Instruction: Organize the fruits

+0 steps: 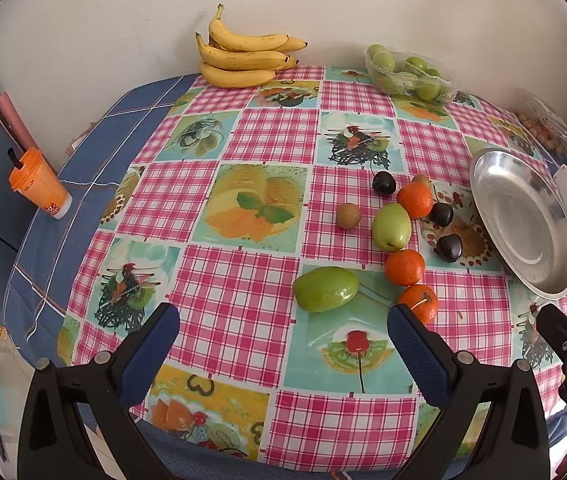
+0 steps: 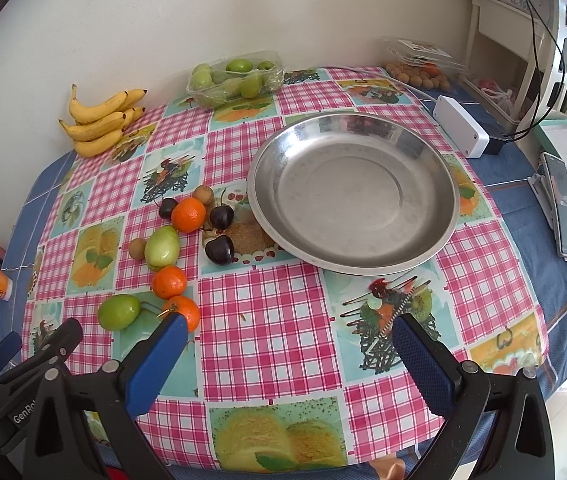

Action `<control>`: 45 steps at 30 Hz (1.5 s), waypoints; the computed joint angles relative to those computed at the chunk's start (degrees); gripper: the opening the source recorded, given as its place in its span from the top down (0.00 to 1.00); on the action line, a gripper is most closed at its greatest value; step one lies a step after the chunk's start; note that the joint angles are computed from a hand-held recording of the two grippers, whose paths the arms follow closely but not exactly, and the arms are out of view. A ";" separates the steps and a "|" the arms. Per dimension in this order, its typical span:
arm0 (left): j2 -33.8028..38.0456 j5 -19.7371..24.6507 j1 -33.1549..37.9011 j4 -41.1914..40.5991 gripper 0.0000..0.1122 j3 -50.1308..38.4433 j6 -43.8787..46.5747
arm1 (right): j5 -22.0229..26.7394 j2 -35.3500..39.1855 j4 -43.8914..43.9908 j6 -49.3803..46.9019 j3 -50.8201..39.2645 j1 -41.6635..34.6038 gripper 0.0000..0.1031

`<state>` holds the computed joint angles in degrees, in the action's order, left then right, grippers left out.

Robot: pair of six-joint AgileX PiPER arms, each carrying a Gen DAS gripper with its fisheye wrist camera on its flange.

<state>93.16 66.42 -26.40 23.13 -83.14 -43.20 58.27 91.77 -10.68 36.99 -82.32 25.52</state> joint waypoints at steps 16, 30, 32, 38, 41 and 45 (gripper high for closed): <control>0.04 0.07 1.21 -1.43 0.08 -0.01 0.04 | 0.49 0.80 0.74 -1.15 -0.64 0.14 0.00; 8.77 -0.90 9.87 -11.71 0.09 -6.67 4.63 | -0.21 12.77 8.69 -8.06 -9.22 2.22 0.02; 10.50 -0.83 10.47 -13.28 0.09 -7.72 5.55 | -0.12 14.67 10.19 -9.55 -10.46 2.42 0.03; 14.45 -0.78 11.68 -17.99 0.18 -9.67 8.69 | 1.28 19.17 11.14 -11.31 -14.95 3.71 0.20; 15.48 -1.01 11.47 -18.66 0.23 -10.34 9.77 | 2.13 21.35 12.46 -12.71 -17.17 4.14 0.25; 17.37 -0.19 10.86 -18.82 0.26 -12.09 10.70 | 3.11 23.44 11.73 -12.77 -19.21 4.85 0.33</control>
